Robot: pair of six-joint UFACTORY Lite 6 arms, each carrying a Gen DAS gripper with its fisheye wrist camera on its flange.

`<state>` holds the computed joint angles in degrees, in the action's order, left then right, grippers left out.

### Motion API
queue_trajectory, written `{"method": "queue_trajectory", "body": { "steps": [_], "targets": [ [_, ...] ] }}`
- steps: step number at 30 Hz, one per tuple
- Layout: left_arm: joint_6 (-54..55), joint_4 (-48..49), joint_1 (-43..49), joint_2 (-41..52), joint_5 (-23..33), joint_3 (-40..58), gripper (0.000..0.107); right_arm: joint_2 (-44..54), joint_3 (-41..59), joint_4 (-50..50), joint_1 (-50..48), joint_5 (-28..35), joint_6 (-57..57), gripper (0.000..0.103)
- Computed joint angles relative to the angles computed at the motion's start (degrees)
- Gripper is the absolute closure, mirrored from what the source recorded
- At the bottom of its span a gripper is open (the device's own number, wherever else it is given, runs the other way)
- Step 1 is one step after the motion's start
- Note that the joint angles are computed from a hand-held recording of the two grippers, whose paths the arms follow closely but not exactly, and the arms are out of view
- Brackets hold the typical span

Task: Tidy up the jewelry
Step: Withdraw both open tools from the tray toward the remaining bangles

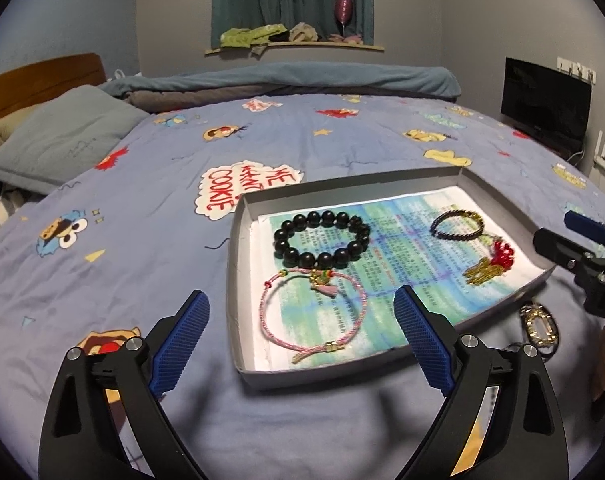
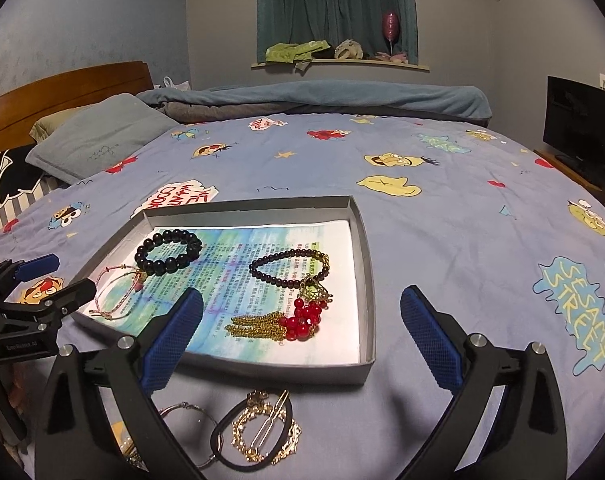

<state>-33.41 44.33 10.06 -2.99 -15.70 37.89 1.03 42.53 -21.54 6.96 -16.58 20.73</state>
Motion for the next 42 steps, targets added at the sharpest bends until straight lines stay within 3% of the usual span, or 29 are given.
{"method": "queue_trajectory", "body": {
  "steps": [8,19,32,38,42],
  "targets": [
    [0.4,-1.0,-0.6,-5.9,-0.2,-5.3,0.014,-5.2,-4.8,-3.0,-2.3,-0.4,2.9,0.005],
    [-13.0,14.1,2.2,-18.3,-3.4,-17.2,0.014,-14.8,-14.2,-15.5,-9.2,-1.6,13.1,0.005],
    [-21.2,18.6,-9.7,-33.5,1.9,-29.6,0.014,-22.0,-20.2,-35.3,-18.1,-3.2,29.0,0.005],
    [-19.6,12.3,-18.5,-38.0,6.1,-32.9,0.014,-22.2,-20.3,-49.0,-24.5,-7.5,41.2,0.005],
    [-17.4,8.2,-23.3,-43.0,8.4,-35.2,0.016,-22.7,-20.6,-52.9,-27.0,-9.3,44.2,0.005]
  ]
}}
